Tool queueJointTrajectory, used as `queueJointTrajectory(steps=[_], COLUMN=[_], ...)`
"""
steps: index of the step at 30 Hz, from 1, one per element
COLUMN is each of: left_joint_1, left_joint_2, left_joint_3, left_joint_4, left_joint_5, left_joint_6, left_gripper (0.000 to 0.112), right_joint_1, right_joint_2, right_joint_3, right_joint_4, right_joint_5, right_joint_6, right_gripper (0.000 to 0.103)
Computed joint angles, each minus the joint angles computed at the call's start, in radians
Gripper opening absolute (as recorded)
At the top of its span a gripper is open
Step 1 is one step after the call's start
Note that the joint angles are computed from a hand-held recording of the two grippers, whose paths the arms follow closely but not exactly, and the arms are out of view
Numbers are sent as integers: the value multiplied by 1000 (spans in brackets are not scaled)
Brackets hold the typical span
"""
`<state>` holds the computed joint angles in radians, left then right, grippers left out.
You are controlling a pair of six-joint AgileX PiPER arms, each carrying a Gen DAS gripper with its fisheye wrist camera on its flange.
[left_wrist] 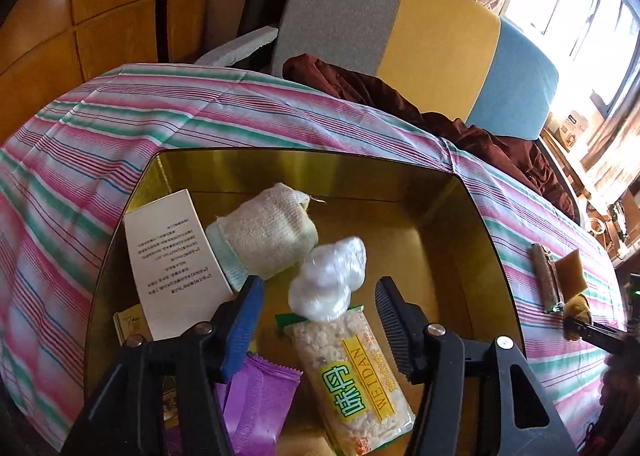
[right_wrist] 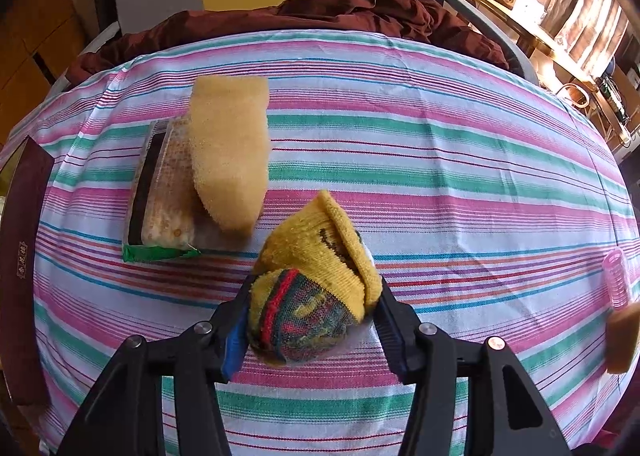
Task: Organize objects
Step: 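Carry the yellow striped sock toward the gold tin with the right gripper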
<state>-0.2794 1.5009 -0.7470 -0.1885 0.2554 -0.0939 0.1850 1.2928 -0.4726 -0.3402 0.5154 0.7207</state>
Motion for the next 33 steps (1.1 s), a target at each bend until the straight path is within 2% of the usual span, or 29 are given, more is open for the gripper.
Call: queueJointTrajectory(steps=[5, 9, 14, 19, 21, 27, 33], left_joint_1=[-30, -76, -104, -152, -161, -200, -202], left_joint_2=[-77, -147, -229, -275, -286, -329, -371], left_joint_3=[85, 135, 169, 177, 183, 209, 233], left_joint_4=[222, 447, 492, 548, 502, 483, 471], left_joint_5=[-35, -30, -9, 17, 19, 28, 44], left_joint_6=[-229, -468, -520, -572, -533, -518, -497], left_gripper=[59, 59, 59, 62, 62, 62, 64], right_joint_1=[-14, -1, -12, 56, 74, 209, 396], right_joint_2=[10, 2, -21, -49, -55, -50, -31], right_joint_3=[-1, -4, 1, 6, 9, -8, -52], right_joint_4=[-4, -6, 52, 67, 95, 120, 102], right_joint_5=[-11, -3, 1, 33, 34, 54, 60], right_joint_6=[-9, -5, -61, -43, -65, -53, 63], right_gripper=[55, 53, 51, 51, 51, 50, 48])
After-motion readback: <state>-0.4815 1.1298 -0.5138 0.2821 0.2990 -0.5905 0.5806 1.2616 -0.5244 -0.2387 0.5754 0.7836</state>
